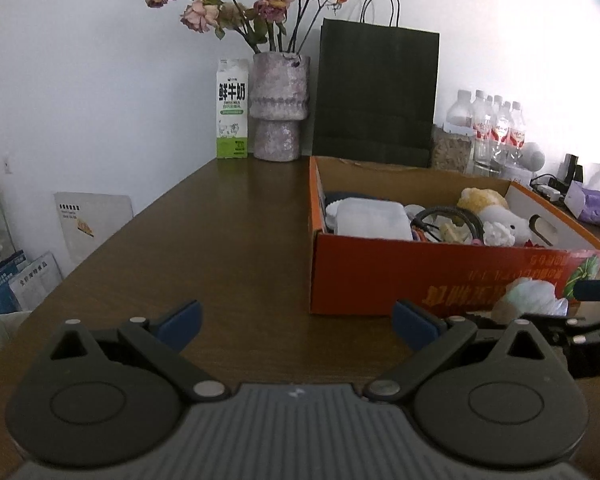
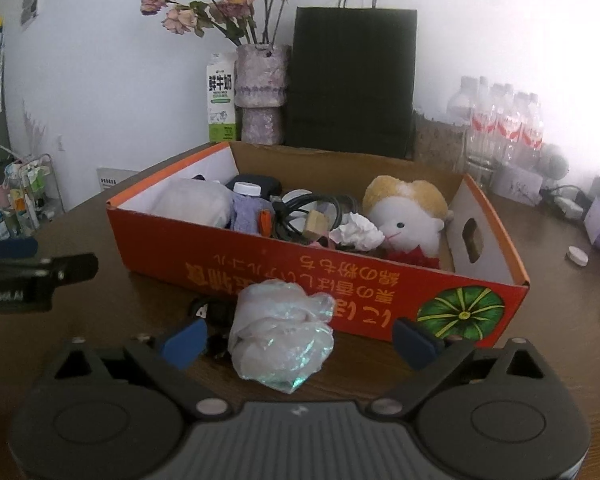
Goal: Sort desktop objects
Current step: 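Grasp the clear plastic bag with the right gripper, then grasp the coiled black cable with the left gripper while the right holds the bag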
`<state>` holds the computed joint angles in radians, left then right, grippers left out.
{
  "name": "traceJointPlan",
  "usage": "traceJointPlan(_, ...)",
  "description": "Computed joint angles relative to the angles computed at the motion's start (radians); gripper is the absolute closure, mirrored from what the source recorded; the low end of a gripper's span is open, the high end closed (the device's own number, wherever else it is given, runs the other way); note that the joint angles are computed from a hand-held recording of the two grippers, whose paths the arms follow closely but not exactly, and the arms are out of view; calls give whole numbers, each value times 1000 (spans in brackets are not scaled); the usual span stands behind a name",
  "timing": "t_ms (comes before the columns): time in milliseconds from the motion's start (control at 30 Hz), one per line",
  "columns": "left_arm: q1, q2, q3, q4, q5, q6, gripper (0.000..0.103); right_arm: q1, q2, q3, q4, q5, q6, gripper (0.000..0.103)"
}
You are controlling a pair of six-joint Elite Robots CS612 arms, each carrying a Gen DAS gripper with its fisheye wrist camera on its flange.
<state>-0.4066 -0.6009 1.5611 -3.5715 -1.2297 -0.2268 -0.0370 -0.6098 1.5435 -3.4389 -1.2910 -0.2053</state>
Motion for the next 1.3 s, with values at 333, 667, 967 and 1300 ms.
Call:
traceJointPlan(333, 4, 11, -23, 36, -31, -4, 0, 4, 15, -35, 58, -2, 15, 16)
traceJointPlan(667, 0, 13, -34, 58, -34, 2, 0, -6, 14, -33, 69, 79, 10, 57)
traceJointPlan(967, -18, 11, -43, 72, -45, 25, 0, -25, 6, -13, 11, 114, 46, 62)
traceJointPlan(1300, -51, 21, -78, 108, -87, 60, 0, -60, 0, 16, -29, 114, 68, 62)
